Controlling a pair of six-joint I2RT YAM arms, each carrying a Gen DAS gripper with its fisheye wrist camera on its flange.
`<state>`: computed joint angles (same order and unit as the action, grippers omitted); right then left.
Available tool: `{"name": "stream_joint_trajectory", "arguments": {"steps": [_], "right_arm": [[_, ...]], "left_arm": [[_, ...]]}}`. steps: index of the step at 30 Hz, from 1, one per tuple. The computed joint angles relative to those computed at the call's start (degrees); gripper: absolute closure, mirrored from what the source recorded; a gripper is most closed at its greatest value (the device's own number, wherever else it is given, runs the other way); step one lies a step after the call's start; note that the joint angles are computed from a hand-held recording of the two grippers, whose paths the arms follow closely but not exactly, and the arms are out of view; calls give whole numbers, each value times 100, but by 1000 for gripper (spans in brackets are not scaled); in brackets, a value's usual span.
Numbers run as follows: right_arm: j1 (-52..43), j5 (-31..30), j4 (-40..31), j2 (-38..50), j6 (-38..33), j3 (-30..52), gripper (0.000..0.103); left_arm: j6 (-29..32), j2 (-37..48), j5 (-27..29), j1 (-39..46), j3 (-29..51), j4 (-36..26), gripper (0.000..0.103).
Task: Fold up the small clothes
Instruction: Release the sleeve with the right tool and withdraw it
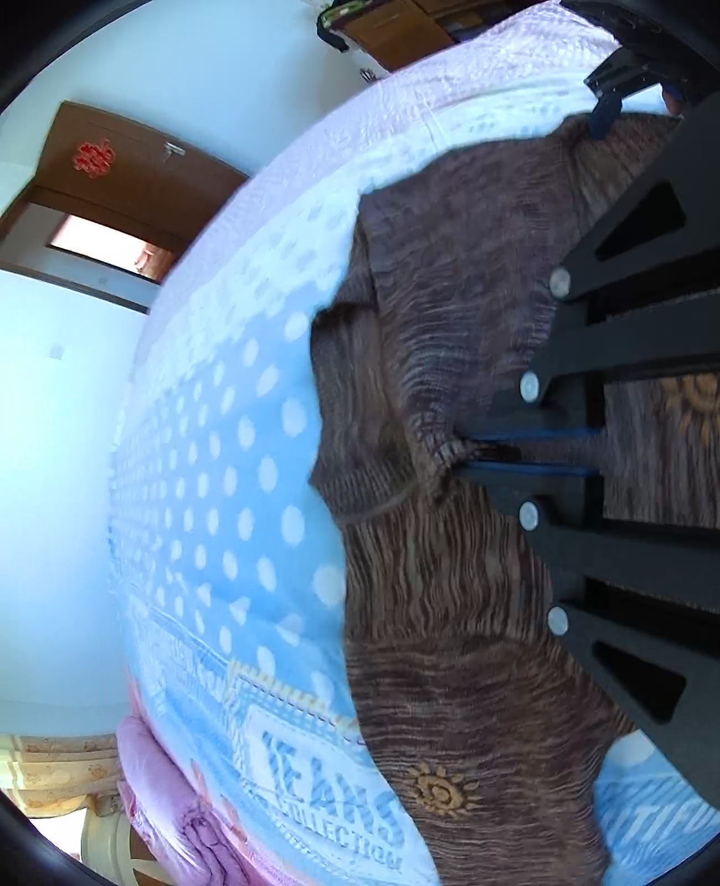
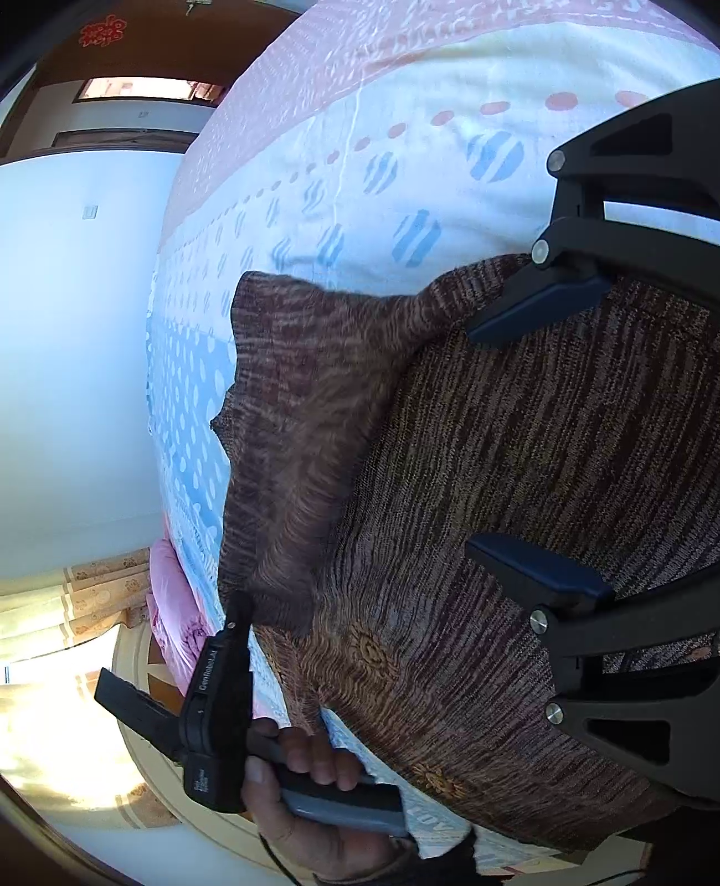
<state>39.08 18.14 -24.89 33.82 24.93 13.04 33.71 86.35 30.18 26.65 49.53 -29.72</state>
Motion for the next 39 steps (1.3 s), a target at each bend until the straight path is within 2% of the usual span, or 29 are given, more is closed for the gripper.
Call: {"name": "stream_joint_trajectory", "arguments": {"steps": [1,2,3,8,9,11,12,14,16,18,19,20,23,24,27,28,29,30,32,33,35,36,39], "right_arm": [[6,12,-7,12,-3,3,32],[-4,1,-22,-2,-6,1,31],[-44,-40,-44,-45,-23,-6,31],[-169,-215,-51,-149,-51,-43,30],[-197,-240,-33,-156,-71,-54,30],[-160,-222,-28,-198,-43,-79,30],[-210,-293,-37,-269,-54,-92,30],[-434,-579,-177,-545,-99,-98,30],[-1020,-1228,-383,-803,-248,-13,30],[-1410,-1461,-451,-877,-380,197,30],[-1559,-1553,-403,-770,-483,316,30],[-1657,-1557,-333,-534,-596,472,30],[-1746,-840,-58,652,-756,1040,30],[-1964,-864,130,1160,-822,1215,30],[-2382,-1317,564,2070,-1051,1468,32],[-2312,-1200,679,2309,-1132,1526,38],[-2336,-1232,757,2520,-1165,1578,68],[-2562,-1523,780,2620,-1221,1581,90],[-2894,-1774,754,2737,-1213,1554,95],[-3002,-1756,800,2721,-1263,1477,103],[-3270,-1555,762,2630,-1353,1379,103],[-3504,-1600,696,2599,-1404,1346,103],[-4166,-2338,697,2494,-1706,1240,103]], "left_arm": [[-86,111,-270,-81,15,103,81],[-220,263,-554,-183,29,254,68],[-182,370,-551,-164,31,272,64],[211,213,-261,96,-427,185,64],[227,159,-268,79,-576,240,61],[62,-56,-681,-117,-969,644,58],[28,-244,-676,-135,-1145,840,59],[131,-517,-730,-197,-1352,908,60],[313,-703,-536,-65,-1429,733,60],[501,-888,-485,-3,-1587,749,59],[543,-1011,-484,17,-1695,850,57],[593,-1103,-438,76,-1786,891,51],[575,-1159,-286,207,-1812,889,31],[563,-1189,-245,266,-1831,892,27],[491,-1284,-204,313,-1953,1042,26],[450,-1238,-209,297,-1952,1073,26],[366,-1103,-227,251,-1913,1165,26],[319,-1089,-213,230,-1913,1181,26],[283,-1056,-96,226,-1899,1261,24],[264,-1070,-61,217,-1911,1320,16],[192,-1095,-71,197,-1965,1519,2],[141,-1080,-81,182,-1998,1647,2],[102,-827,-200,75,-1995,1814,2]]}}
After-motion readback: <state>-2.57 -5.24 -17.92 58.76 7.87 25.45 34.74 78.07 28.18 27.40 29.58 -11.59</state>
